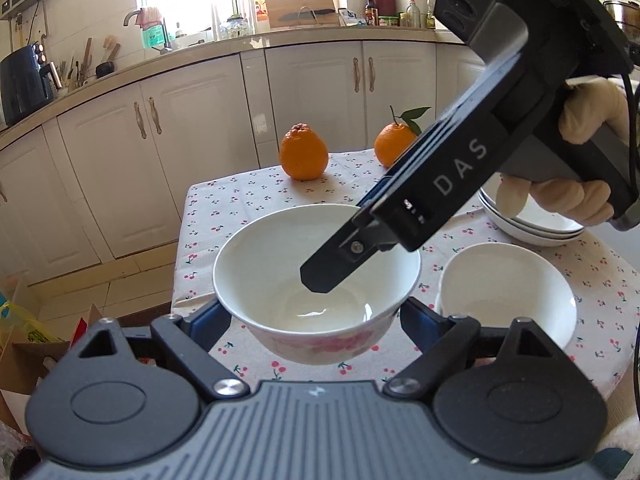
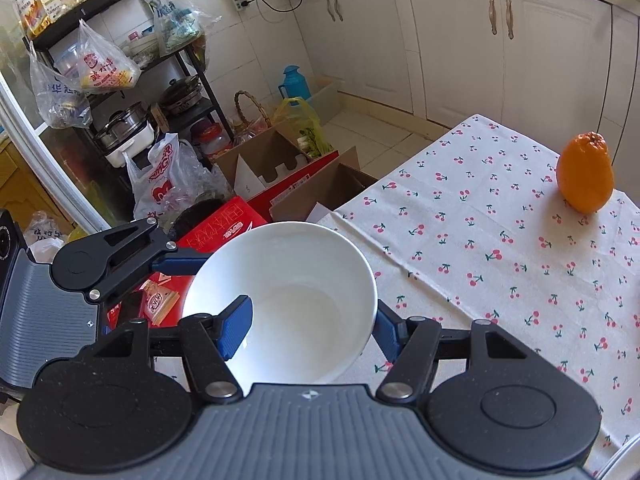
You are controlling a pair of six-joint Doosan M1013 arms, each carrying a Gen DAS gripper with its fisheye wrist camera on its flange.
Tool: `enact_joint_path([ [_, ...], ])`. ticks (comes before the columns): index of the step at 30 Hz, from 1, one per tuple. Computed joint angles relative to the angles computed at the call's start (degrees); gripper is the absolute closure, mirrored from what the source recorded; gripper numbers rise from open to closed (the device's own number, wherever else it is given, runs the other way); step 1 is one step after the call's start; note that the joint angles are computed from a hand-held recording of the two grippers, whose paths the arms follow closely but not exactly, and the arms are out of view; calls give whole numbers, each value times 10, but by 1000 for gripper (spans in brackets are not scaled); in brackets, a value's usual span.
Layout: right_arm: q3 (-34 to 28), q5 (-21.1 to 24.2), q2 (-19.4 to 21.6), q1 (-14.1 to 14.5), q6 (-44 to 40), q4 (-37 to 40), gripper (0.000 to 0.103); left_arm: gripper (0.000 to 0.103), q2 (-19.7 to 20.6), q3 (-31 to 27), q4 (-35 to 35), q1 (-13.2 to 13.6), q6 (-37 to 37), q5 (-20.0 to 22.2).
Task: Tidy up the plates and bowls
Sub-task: 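Lift and carry the held bowl with the right tool onto the bowl pair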
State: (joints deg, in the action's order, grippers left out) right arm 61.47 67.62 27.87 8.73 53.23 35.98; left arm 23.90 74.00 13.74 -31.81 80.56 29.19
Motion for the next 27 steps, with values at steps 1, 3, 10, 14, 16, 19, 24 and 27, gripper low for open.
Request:
enact_joint_path([
  [1, 10, -3, -7, -1, -3, 2, 33, 12, -3, 4, 0, -2, 0, 1],
  [3, 25, -9, -18, -3, -7, 5, 33, 12, -9, 9, 4, -7, -3, 1],
  [10, 75, -27, -59, -14, -28, 19, 33, 12, -22, 20, -9, -20, 4, -1],
  [14, 101, -38, -80, -21, -37, 22, 33, 12, -26, 23, -12, -28, 17, -4],
  [16, 111, -42, -88, -25, -38, 21, 33, 12, -26, 23, -22, -32, 28, -7],
  [19, 126, -49, -100, -33, -40, 22, 33, 12, -26, 24, -34, -37, 43, -11],
  [24, 148, -61, -115, -44, -36, 19, 33, 12, -18, 17, -66, -43, 77, -13],
  [27, 155, -66, -119, -49, -28, 13, 33, 12, -13, 13, -84, -45, 95, -13],
])
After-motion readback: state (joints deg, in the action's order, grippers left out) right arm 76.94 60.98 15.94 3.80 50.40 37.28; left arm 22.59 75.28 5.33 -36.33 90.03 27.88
